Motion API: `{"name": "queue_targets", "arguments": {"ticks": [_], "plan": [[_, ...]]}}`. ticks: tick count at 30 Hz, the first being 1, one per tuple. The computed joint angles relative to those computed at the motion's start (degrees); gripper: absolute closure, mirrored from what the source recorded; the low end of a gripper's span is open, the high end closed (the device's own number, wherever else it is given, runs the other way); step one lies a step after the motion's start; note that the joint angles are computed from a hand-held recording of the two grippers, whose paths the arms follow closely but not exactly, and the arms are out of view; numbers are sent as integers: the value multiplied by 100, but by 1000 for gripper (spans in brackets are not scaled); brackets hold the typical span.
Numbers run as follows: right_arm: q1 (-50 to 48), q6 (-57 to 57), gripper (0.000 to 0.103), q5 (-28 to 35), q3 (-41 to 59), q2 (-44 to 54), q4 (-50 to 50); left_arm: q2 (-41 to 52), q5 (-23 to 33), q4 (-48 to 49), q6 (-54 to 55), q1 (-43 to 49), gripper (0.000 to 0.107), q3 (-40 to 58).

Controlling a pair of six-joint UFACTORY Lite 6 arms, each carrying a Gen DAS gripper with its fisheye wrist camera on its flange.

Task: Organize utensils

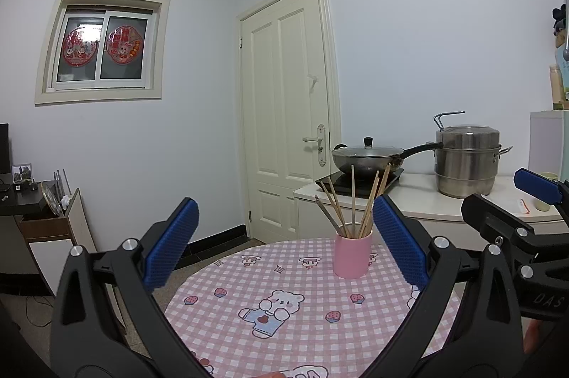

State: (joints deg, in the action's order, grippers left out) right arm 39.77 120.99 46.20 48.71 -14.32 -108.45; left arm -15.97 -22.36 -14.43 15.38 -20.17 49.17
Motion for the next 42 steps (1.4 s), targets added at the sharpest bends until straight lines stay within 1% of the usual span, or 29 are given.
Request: {"name": "queue_targets", "arguments": {"ticks": [11, 14, 42], "plan": [[159, -120, 8, 161, 43, 24, 178, -43, 90, 355, -335, 106, 10, -6], [132, -100, 8, 125, 37, 16, 163, -45, 107, 400, -375, 120, 10, 0], [135, -7, 8, 148, -22, 15, 147, -60, 71, 418, -368, 145, 10, -47]]}}
